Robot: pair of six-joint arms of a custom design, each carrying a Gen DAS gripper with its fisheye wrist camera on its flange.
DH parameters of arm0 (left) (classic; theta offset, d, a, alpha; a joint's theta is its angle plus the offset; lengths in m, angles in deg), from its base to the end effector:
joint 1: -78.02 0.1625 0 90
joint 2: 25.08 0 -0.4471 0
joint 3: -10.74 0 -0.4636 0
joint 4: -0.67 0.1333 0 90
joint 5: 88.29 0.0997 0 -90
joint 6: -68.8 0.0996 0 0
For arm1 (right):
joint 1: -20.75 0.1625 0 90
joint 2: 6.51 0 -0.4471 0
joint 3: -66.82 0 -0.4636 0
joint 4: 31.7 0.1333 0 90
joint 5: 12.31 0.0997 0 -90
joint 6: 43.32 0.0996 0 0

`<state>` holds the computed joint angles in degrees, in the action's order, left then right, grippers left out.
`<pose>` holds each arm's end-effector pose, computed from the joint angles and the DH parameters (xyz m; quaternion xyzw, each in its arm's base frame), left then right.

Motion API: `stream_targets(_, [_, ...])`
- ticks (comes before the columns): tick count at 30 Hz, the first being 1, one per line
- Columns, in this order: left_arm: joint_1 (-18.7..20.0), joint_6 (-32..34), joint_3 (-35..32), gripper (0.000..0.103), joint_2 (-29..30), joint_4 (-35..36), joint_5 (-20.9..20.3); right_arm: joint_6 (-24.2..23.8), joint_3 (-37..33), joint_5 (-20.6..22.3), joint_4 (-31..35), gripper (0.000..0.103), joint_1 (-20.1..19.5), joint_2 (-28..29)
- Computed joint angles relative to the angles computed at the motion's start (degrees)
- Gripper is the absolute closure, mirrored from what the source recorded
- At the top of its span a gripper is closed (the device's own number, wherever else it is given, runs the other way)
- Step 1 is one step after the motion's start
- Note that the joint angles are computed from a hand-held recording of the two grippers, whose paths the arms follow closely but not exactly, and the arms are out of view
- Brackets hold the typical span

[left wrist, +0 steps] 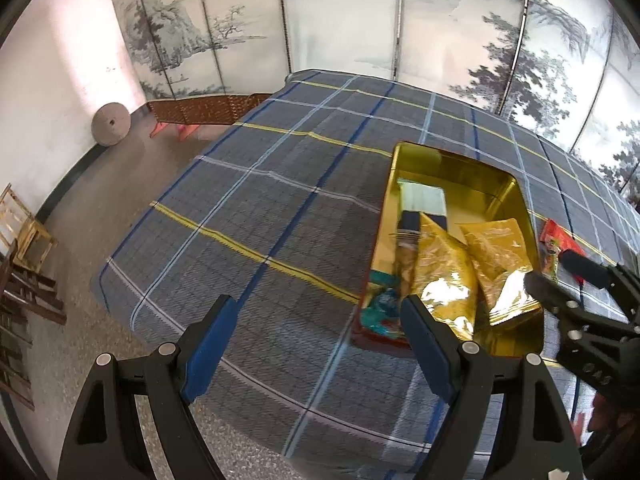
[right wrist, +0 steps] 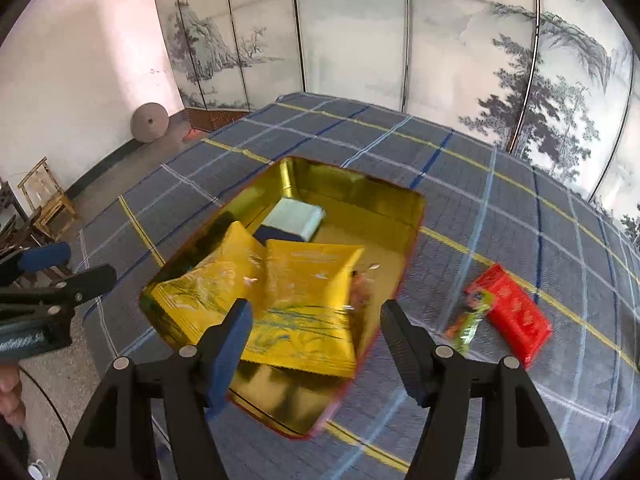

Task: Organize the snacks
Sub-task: 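Move the right tool to the red rectangular pack and grasp it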

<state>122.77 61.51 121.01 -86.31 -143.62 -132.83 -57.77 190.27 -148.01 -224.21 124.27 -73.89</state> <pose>-0.2999 -0.5849 0.1439 0.2829 0.8770 -0.2087 0.3274 0.1888 -0.5201 0.2149 0.0561 -0.8588 0.3604 0.3598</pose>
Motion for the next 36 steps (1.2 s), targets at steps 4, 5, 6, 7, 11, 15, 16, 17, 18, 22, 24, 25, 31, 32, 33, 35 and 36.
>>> stream_targets(4, [-0.9,0.6,-0.4,0.022,0.8,0.1,-0.4,-5.3,2.8,1.2,-2.3,0.035,-2.0,-4.1])
stream_targets(5, [-1.1,0.7,-0.5,0.022,1.1,0.2,-0.6,-6.8,3.5,1.5,-2.1,0.035,-2.9,-5.7])
stream_targets(6, [-1.3,0.8,-0.7,0.022,1.4,0.2,-0.8,-8.3,4.1,1.4,-2.1,0.035,-3.9,-7.0])
stream_targets(7, [-1.6,0.9,-0.8,0.022,1.8,0.2,-1.0,-9.3,4.3,1.4,-2.1,0.035,-4.8,-8.0])
stream_targets(11, [-2.7,1.1,-1.4,0.022,3.3,0.9,-1.5,-13.5,5.1,3.1,0.0,0.035,-9.8,-12.9])
stream_targets(15, [-3.9,1.0,-2.2,0.022,4.8,1.9,-2.4,-14.6,4.5,6.4,5.3,0.035,-14.7,-16.3])
stream_targets(16, [-4.2,0.9,-2.3,0.022,5.2,2.1,-2.7,-14.9,4.2,7.5,6.6,0.035,-15.9,-16.6])
stream_targets(17, [-4.5,0.8,-2.6,0.022,5.6,2.4,-3.1,-14.8,3.8,8.5,8.1,0.035,-17.0,-16.9])
stream_targets(18, [-4.7,0.7,-2.6,0.022,5.8,2.5,-3.2,-14.6,3.3,9.5,9.9,0.035,-17.9,-17.1])
stream_targets(22, [-5.7,0.5,-3.4,0.022,7.4,3.3,-4.1,-17.2,1.4,13.0,14.2,0.035,-20.2,-16.4])
stream_targets(24, [-6.2,0.5,-3.6,0.022,8.0,3.8,-4.0,-19.2,0.3,13.6,16.0,0.035,-20.8,-15.7])
stream_targets(25, [-6.4,0.7,-3.8,0.022,8.4,3.9,-4.2,-19.9,-0.3,13.3,16.4,0.035,-21.0,-15.1])
stream_targets(31, [-7.2,0.9,-5.1,0.022,10.5,4.3,-4.7,-20.8,-0.2,16.8,15.9,0.035,-22.6,-14.8])
stream_targets(32, [-7.3,1.1,-5.3,0.022,10.9,3.9,-4.9,-21.8,0.3,16.9,14.1,0.035,-22.7,-14.6])
stream_targets(33, [-7.4,1.3,-5.5,0.022,11.1,3.7,-5.2,-22.5,0.7,16.9,12.5,0.035,-22.7,-14.4])
stream_targets(35, [-7.7,1.7,-5.7,0.022,11.8,3.1,-5.5,-23.5,1.4,16.7,9.8,0.037,-22.6,-13.9])
stream_targets(36, [-7.8,1.8,-5.9,0.022,12.2,2.9,-5.7,-23.6,1.7,17.0,8.9,0.043,-22.6,-13.9])
